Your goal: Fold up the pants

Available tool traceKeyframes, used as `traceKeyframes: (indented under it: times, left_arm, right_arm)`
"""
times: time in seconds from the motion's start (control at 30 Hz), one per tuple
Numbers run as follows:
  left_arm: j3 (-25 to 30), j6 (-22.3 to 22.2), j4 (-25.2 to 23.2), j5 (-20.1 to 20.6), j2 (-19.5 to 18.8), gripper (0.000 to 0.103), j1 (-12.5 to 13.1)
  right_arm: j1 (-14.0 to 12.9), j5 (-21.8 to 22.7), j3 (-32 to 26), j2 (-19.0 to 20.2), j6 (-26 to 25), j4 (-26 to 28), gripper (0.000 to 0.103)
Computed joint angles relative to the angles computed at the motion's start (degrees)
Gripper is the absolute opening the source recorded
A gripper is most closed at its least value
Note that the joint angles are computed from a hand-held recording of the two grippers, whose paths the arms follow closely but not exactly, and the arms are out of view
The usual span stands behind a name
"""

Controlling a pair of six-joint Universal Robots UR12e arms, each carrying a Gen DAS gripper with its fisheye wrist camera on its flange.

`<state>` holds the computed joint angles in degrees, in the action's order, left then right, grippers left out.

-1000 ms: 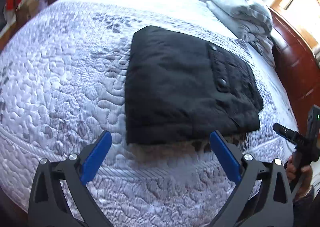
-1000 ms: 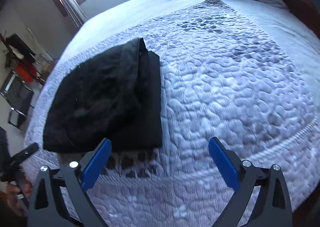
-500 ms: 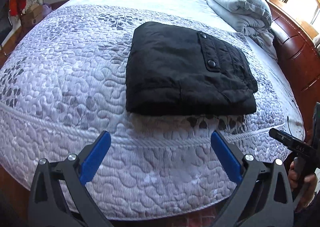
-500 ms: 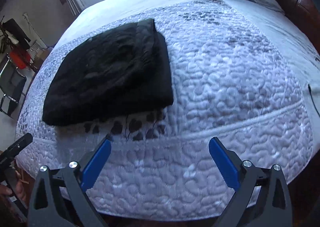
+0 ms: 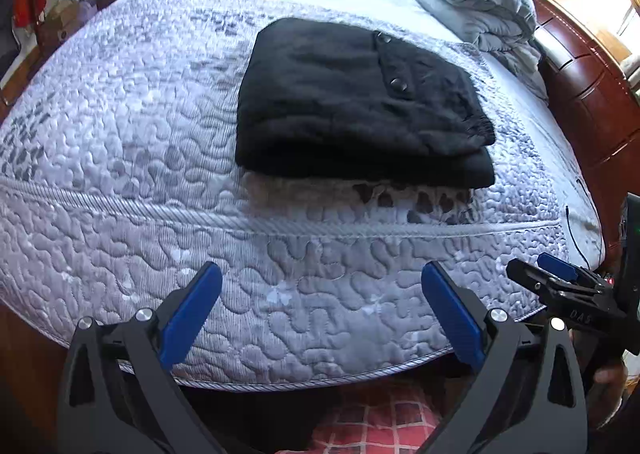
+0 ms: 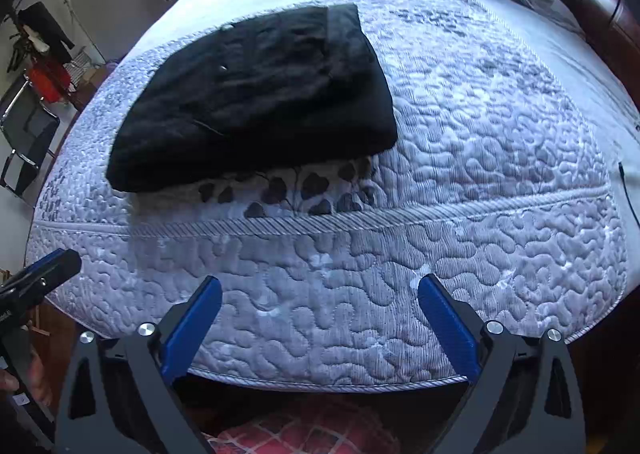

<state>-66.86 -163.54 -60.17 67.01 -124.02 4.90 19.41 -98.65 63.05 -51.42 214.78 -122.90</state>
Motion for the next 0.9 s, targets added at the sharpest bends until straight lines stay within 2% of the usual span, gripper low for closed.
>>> traceKeyframes:
  times: [0.17, 0.3, 0.4, 0.57, 0.73, 0.9]
  left_arm:
    - [-0.6, -0.3, 1.3, -0.2, 1.3, 0.1, -0.1]
    - [-2.0, -0.4, 4.9, 1.7, 2.9, 0.1, -0.4]
    - [-2.4, -0.2, 6.5, 3.3, 3.7, 0.1, -0.5]
    - [-3.3, 0.5, 8.2, 4.3, 5.2, 0.1, -0.7]
    - [-4.2, 0.6, 9.8, 2.3, 6.8, 0.1, -0.4]
    - [-5.1, 1.1, 12.0, 4.1, 8.0, 0.1, -0.7]
  right_arm:
    - [0.5, -1.1, -0.9, -0.4, 0.4, -0.2, 0.099]
    - [1.3, -4.5, -3.1, -0.2, 0.2, 2.8, 0.099]
    - [1.5, -4.5, -3.9, -0.2, 0.7, 4.6, 0.099]
    - [1.9, -3.7, -3.6, -1.1, 0.5, 2.7, 0.099]
    - [2.7, -5.8, -4.4, -1.1, -0.6, 2.8, 0.099]
    - [2.9, -5.9, -4.9, -1.1, -0.4, 3.8, 0.099]
